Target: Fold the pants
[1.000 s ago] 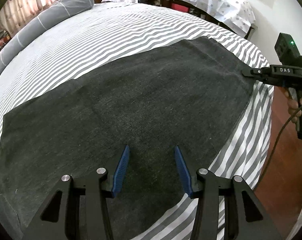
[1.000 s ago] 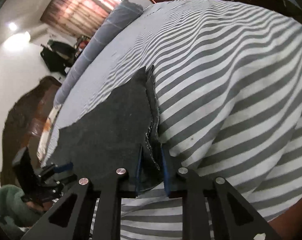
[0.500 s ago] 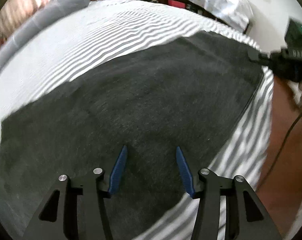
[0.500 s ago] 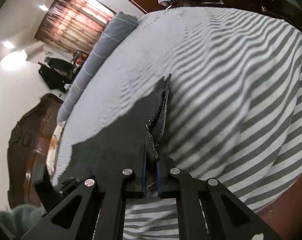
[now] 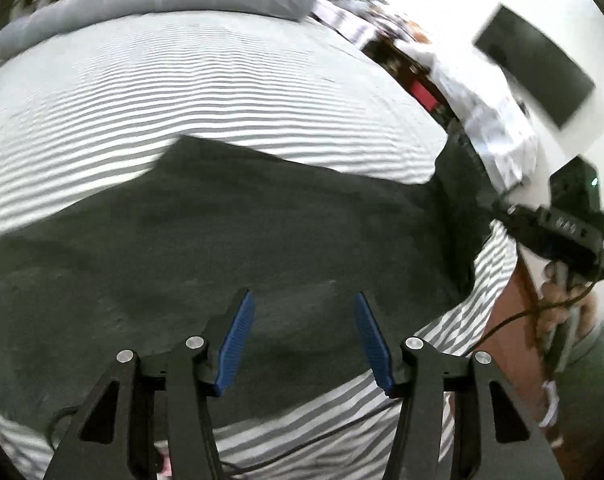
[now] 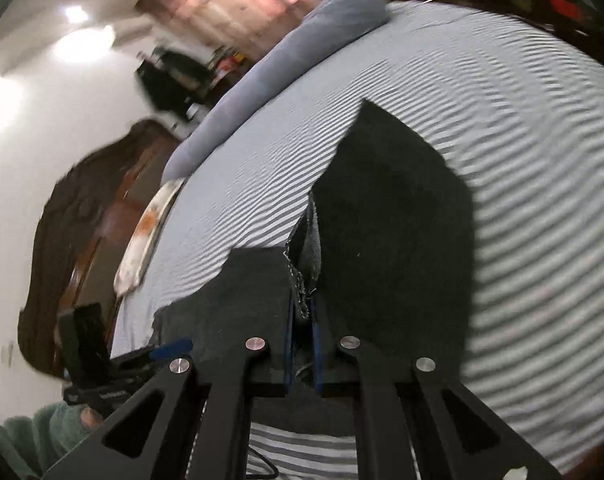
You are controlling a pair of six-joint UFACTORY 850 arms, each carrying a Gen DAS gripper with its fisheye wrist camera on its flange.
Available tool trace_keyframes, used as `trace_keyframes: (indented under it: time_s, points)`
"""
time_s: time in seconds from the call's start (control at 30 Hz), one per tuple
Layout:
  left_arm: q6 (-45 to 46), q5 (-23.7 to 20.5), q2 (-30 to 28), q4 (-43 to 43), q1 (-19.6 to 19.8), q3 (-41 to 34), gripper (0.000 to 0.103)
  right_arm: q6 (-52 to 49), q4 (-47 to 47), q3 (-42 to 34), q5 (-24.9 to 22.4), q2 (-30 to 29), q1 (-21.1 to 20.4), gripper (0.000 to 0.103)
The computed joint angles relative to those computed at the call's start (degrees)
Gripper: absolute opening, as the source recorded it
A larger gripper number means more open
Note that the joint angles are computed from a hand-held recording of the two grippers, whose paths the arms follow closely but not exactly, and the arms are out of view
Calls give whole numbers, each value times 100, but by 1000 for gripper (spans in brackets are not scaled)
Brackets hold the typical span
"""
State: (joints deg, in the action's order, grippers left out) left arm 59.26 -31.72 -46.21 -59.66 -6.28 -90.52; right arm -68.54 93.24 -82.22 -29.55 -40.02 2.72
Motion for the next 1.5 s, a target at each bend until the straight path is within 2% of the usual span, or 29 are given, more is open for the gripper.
trace_keyframes:
  time_s: [0.23, 0.47, 0.53, 0.63, 0.73, 0.77, 0.83, 1.0, 1.1, 1.2, 1.37, 1.5]
  points:
    - [67, -79, 179, -294, 546, 336, 57, 1680, -1945, -1436, -198, -958, 729, 7]
    - [161, -222, 122, -487, 848, 405, 57, 2433, -2774, -2189, -556, -1586, 1159, 7]
    - [185, -391, 42, -557, 909, 320, 57, 2619, -3028, -2384, -601, -1719, 1284, 8]
    - [179, -564, -76, -626, 968, 212, 57, 2980, -3532, -2574, -559, -1863, 1436, 16]
    - [-2, -753, -220, -584, 976, 61, 57, 3196, -3712, -2452, -392, -1815, 1516, 32]
    - [-70, -824, -263, -574, 972, 16, 57, 3087, -3586, -2271, -227, -1698, 1544, 38]
    - [-86, -924, -308, -632, 963, -25, 57, 2768, -3243, -1777, 85, -1366, 1568, 41]
    - [-257, -1300, -496, -700, 919, -219, 57, 1763, -2026, -569, 419, -671, 1528, 42]
    - [-559, -1447, -668, -581, 837, -422, 57, 1445, -1408, -24, 446, -464, 1434, 42]
    - [-886, -1629, -874, -480, 758, -673, 57, 962, -408, 392, 351, -358, 1318, 42]
    - [-1300, -1732, -1175, -369, 639, -1082, 57, 179, 896, 770, 274, -266, 1192, 43]
    - [-1634, -1798, -1373, -285, 546, -1323, 55, -137, 1581, 1003, 210, -187, 1036, 46]
